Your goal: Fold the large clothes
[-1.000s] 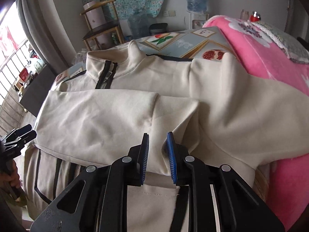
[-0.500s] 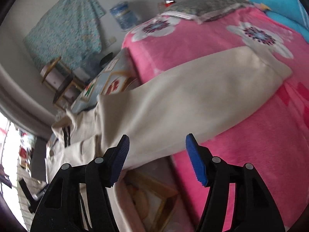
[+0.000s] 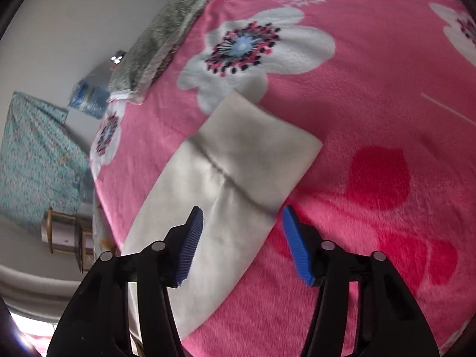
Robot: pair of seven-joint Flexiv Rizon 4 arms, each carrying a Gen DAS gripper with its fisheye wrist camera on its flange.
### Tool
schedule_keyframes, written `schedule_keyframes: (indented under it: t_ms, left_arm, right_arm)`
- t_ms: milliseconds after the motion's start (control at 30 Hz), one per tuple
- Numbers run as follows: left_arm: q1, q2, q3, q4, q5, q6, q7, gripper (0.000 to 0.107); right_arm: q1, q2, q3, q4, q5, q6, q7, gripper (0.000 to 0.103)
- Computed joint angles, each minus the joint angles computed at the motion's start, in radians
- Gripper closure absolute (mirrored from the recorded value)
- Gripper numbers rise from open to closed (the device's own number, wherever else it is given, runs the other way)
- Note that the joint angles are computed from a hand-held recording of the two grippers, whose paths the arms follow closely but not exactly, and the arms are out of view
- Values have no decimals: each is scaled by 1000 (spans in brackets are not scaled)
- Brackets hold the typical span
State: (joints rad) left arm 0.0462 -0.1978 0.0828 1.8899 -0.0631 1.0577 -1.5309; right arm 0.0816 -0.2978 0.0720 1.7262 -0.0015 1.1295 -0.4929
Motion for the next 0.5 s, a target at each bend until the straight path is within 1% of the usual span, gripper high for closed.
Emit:
schedule_keyframes:
  t_ms: [33, 67, 100, 133, 167, 200, 233, 300, 367, 433, 500]
  left_arm:
    - [-2, -1, 1, -1, 5, 0, -5, 25]
    - [-2, -1, 2, -2, 8, -1, -8, 25]
    - [-2, -1, 2, -4, 9, -4, -10, 25]
    - [-2, -2, 1, -6, 10, -6, -10, 25]
    - [-2, -2, 1, -7, 9, -9, -10, 25]
    - [-1, -2, 1, -8, 9, -11, -10, 25]
    - [-2, -2, 1, -9, 10, -13, -11, 25]
    - [-2, -3, 1, -12, 13, -16, -14, 25]
    - [-2, -3, 1, -15, 14, -21, -14, 25]
    - [3, -2, -3, -15, -2, -26, -6, 25]
    - [11, 6, -13, 2, -46, 7, 13, 25]
  right_arm:
    - [-3, -8, 4, -1, 18, 8, 6, 58]
    - [-16, -19, 16, -1, 57, 34, -1, 64]
    - [-15, -21, 15, 9, 72, 60, 17, 71]
    - [-18, -24, 18, 20, 90, 95, 22, 73]
    - [-20, -26, 21, 29, 100, 125, 21, 82]
    - [-15, -24, 15, 38, 88, 139, 25, 88]
    - [-6, -17, 5, 49, 67, 149, 33, 90]
    - [39, 8, -46, 84, -34, 184, 85, 92]
    - [91, 42, -101, 108, -183, 199, 143, 92]
    - [117, 65, -124, 104, -309, 206, 175, 92]
    - [139, 89, -128, 87, -423, 215, 197, 92]
